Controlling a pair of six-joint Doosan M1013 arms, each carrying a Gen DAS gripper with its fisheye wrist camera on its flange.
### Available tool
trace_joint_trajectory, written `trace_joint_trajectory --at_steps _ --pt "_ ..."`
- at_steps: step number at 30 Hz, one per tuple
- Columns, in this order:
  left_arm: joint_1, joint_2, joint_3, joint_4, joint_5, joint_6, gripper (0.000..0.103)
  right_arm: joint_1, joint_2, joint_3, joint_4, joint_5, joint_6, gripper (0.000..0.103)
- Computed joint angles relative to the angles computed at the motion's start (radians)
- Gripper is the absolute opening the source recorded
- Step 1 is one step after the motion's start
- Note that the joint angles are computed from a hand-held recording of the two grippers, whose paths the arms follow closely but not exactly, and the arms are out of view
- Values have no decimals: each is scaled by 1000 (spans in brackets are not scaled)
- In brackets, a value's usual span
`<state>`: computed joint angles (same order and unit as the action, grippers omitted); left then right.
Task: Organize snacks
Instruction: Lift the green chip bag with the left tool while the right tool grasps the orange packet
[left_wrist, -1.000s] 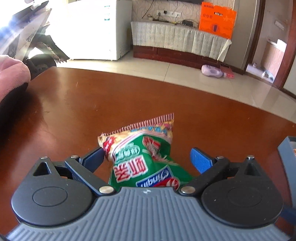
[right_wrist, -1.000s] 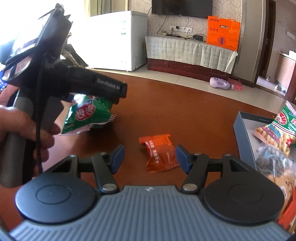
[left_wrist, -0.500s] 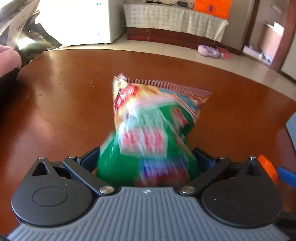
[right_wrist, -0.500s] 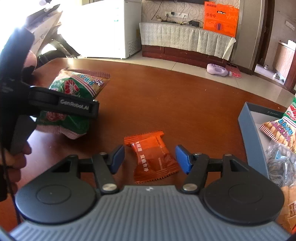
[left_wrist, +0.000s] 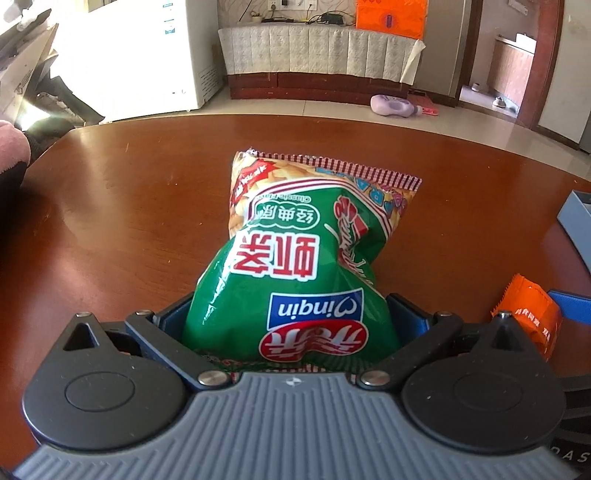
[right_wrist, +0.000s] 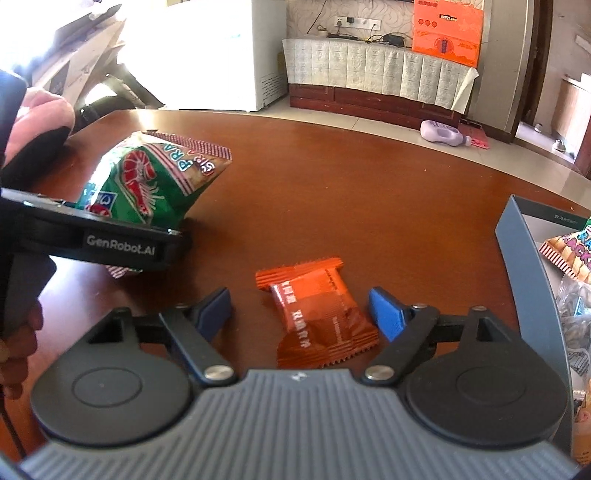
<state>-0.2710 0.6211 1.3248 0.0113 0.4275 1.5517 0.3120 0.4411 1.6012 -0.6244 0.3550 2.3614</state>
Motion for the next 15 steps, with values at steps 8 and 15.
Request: trace_joint_trajectory --at_steps 8,15 --pt "6 -16 29 -48 -20 63 103 -3 1 -21 112 29 -115 82" --pt "18 -20 24 -115 -19 145 96 -4 -5 -20 147 25 -155 58"
